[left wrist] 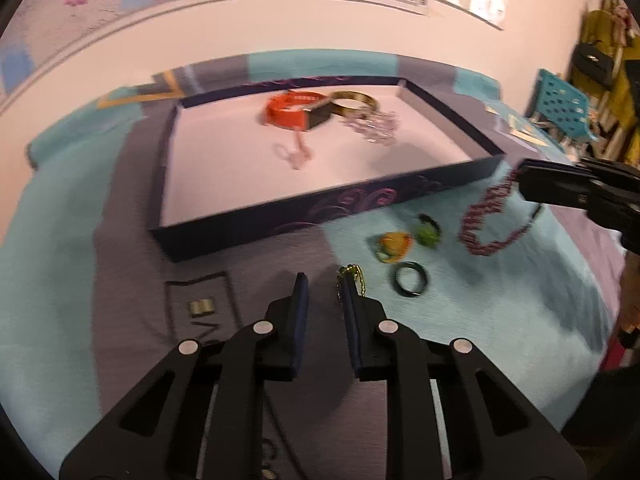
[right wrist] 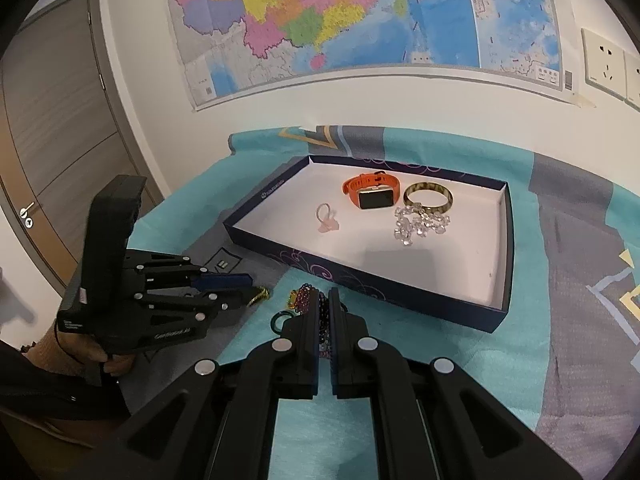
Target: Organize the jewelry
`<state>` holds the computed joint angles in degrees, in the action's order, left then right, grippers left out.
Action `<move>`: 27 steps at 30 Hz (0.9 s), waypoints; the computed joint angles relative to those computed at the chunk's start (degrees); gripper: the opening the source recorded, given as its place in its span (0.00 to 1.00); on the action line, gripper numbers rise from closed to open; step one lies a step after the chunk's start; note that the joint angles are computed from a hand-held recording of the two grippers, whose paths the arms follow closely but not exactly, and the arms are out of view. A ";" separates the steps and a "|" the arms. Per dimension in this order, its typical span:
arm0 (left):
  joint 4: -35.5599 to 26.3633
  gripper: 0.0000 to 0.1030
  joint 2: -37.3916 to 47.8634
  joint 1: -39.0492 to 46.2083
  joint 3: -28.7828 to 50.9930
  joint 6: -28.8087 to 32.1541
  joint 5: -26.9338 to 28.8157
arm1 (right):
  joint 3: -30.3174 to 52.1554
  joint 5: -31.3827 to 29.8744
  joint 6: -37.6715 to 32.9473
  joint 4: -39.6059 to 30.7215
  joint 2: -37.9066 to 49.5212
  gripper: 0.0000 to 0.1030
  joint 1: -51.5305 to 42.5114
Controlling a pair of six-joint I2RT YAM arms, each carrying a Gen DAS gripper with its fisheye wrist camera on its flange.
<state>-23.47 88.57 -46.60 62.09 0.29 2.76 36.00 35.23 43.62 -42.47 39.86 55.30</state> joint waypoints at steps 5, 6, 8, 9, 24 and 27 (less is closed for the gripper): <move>1.11 0.25 -3.09 -0.69 -1.80 1.71 0.50 | -0.15 -0.16 0.23 -0.28 -0.54 0.03 -0.04; 1.34 0.27 -3.87 -1.25 -2.31 2.19 0.72 | -0.25 -0.19 0.36 -0.33 -0.71 0.03 -0.18; 1.88 0.30 -5.10 -2.98 -3.11 3.97 1.78 | -0.57 -0.75 0.32 -0.21 -1.25 0.03 -0.74; 2.04 0.31 -5.35 -3.66 -3.29 4.23 2.08 | -0.67 -0.78 0.47 -0.27 -1.37 0.03 -0.80; -1.10 0.33 2.51 -5.06 2.31 3.33 6.33 | -2.18 -2.28 1.26 -0.38 -3.22 0.03 -2.04; -1.50 0.35 3.31 -4.32 3.13 3.05 8.01 | -2.48 -2.75 1.18 -0.16 -3.65 0.03 -2.45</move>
<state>-24.97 91.88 -50.92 65.22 3.34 10.76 33.53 32.48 44.80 -42.63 36.21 52.85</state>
